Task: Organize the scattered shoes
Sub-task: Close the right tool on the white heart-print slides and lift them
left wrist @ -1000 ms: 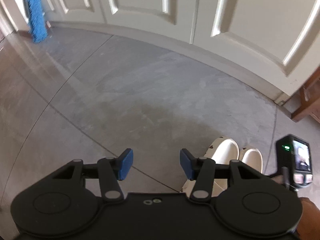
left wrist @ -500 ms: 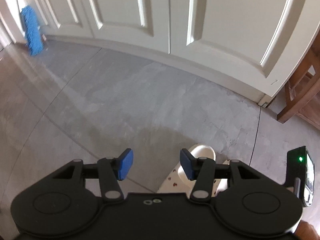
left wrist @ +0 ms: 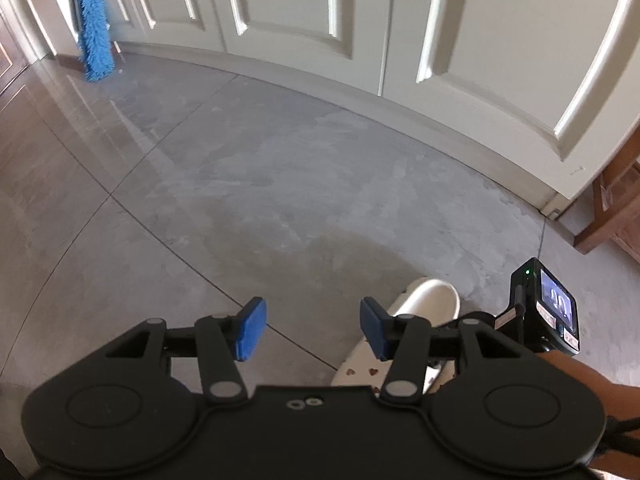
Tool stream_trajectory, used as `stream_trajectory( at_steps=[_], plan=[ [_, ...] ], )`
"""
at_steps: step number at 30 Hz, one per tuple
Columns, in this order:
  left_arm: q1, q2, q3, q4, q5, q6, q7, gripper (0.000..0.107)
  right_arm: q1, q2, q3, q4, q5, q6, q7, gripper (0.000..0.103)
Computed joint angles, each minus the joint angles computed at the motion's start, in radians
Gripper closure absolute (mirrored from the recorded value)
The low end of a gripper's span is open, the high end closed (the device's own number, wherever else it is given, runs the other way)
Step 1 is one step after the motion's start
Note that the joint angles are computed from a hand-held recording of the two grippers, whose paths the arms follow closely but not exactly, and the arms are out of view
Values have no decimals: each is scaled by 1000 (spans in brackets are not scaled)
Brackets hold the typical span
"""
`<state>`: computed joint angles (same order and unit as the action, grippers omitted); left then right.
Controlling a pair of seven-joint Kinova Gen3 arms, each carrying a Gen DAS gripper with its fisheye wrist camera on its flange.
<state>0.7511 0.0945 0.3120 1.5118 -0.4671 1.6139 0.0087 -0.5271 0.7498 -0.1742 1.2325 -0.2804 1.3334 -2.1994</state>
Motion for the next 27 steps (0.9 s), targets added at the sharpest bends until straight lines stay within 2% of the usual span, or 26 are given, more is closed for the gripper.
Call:
stream_trajectory(
  at_steps=[1, 2, 6, 8, 10, 13, 16, 23, 26, 27],
  plan=[
    [-1, -3, -1, 4, 2, 1, 3, 57, 6, 5, -18, -7, 23, 3, 29, 68],
    [-3, -8, -3, 10, 7, 1, 6, 57, 11, 11, -51, -25, 61, 20, 69, 74],
    [-13, -19, 1, 22, 16, -4, 22, 56, 50, 37, -196, -82, 223, 109, 232, 76],
    [-17, -15, 4, 17, 15, -11, 12, 57, 68, 34, -211, -75, 260, 129, 304, 78],
    [-15, -5, 7, 6, 8, -28, -5, 57, 86, 5, -165, -39, 277, 151, 382, 79],
    [-5, 27, 7, -25, -6, -63, -55, 56, 77, -46, -33, 24, 265, 138, 495, 80],
    [24, 79, -1, -79, -35, -105, -112, 57, 104, -89, 97, 90, 306, 115, 567, 79],
    [130, 254, -37, -292, -95, -189, -253, 57, 251, -160, 190, 208, 482, -30, 584, 78],
    [179, 338, -46, -408, -99, -209, -327, 56, 375, -237, 216, 281, 437, -149, 609, 75],
    [194, 364, -50, -445, -98, -212, -351, 56, 402, -265, 203, 310, 415, -184, 628, 75]
  ],
)
